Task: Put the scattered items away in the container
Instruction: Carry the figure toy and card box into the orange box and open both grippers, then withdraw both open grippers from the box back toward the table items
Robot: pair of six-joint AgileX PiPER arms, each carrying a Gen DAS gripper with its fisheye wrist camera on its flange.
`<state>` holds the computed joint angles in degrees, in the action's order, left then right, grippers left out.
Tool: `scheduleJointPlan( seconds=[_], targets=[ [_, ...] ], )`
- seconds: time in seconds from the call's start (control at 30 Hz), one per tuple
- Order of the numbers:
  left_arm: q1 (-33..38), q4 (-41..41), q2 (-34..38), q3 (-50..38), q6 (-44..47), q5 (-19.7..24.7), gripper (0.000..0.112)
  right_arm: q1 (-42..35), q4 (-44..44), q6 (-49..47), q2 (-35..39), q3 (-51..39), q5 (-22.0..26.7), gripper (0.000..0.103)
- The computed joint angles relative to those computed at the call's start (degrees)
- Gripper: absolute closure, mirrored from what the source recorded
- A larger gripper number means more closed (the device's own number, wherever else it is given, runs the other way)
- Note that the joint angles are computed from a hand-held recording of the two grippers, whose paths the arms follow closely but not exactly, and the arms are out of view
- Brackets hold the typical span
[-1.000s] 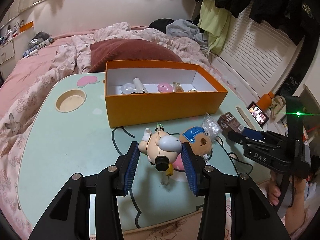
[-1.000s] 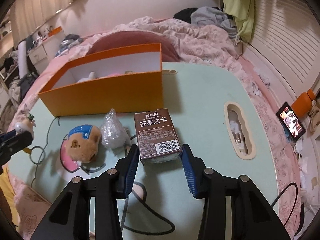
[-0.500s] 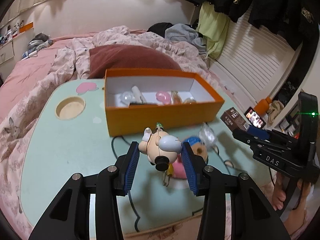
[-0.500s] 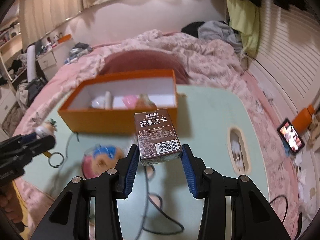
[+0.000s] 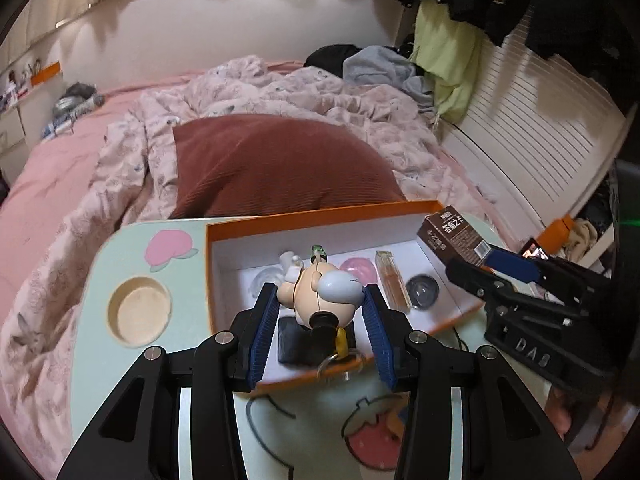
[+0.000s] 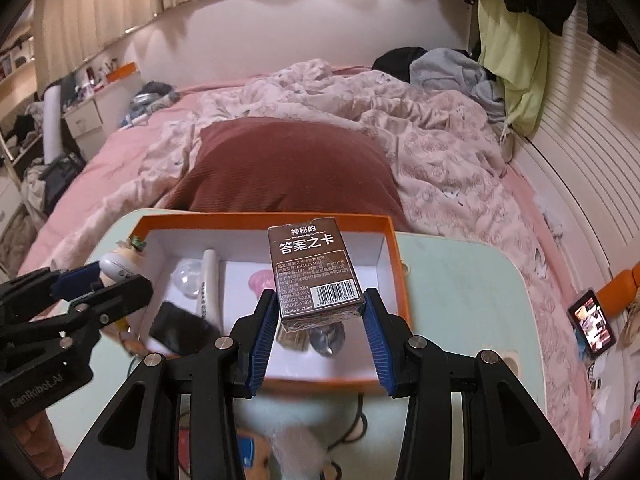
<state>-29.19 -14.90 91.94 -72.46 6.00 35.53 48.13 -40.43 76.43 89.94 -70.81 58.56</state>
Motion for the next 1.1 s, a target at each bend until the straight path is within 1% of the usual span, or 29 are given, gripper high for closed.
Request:
scheduleJointPlan(
  seconds=[0.13, 0.27, 0.4, 0.57, 0.63, 0.67, 0.7, 0.73, 0.8, 0.83, 0.93, 1.1],
  targets=[
    [-0.15, 2.58, 2.68, -1.82, -2.58, -0.51, 0.068, -2.13, 1.39, -1.03, 1.79, -1.25, -1.28, 0.061],
    [0.31, 2.85, 4.32, -2.48, -3.21, -0.4, 0.068, -3.54, 2.73, -2.03, 3.35, -2.1, -1.96, 0.061],
    [0.43, 3.4, 4.77, -2.65, -3.78, -0.4, 0.068, -4.64, 3.75, -2.37, 3.81, -2.03, -2.92, 0.061],
    [0.37, 4.13, 5.12, -2.86, -4.38, -0.27, 0.068, -4.59, 3.92, -2.17, 4.18, -2.24, -2.97, 0.061],
    [0.46, 4.05, 5.43, -3.28, -4.69, -0.05, 0.068, -4.5, 3.46, -1.73, 4.18, -2.13, -2.96, 0.06],
    [0.41, 4.41, 5.54, -3.46, -5.41, 0.14, 0.068, -4.49, 3.45, -1.77, 4.36, -2.37, -2.62, 0.057],
    [0.43, 4.5, 5.74, -3.76, -5.93, 0.65, 0.067, -4.38, 3.37, -1.63, 4.42, -2.45, -2.42, 0.052],
    [0.58, 3.77, 5.97, -4.16, -5.47, 1.3, 0.064, -4.19, 3.09, -1.27, 4.38, -2.32, -2.41, 0.05],
    [1.0, 1.54, 5.86, -4.13, -3.55, 1.7, 0.056, -3.77, 2.39, -0.45, 4.14, -1.98, -2.37, 0.049],
    [0.9, 1.45, 5.17, -3.34, -3.55, 0.88, 0.054, -3.55, 2.19, -0.13, 3.97, -1.78, -2.4, 0.049],
    [0.56, 2.6, 3.43, -1.8, -4.44, -0.6, 0.053, -3.05, 1.6, 0.64, 3.11, -0.96, -2.59, 0.049],
    [1.76, -1.36, 1.86, -0.74, -1.39, 0.16, 0.053, -1.44, 0.32, 2.54, 1.89, 0.21, -2.15, 0.049]
  ],
)
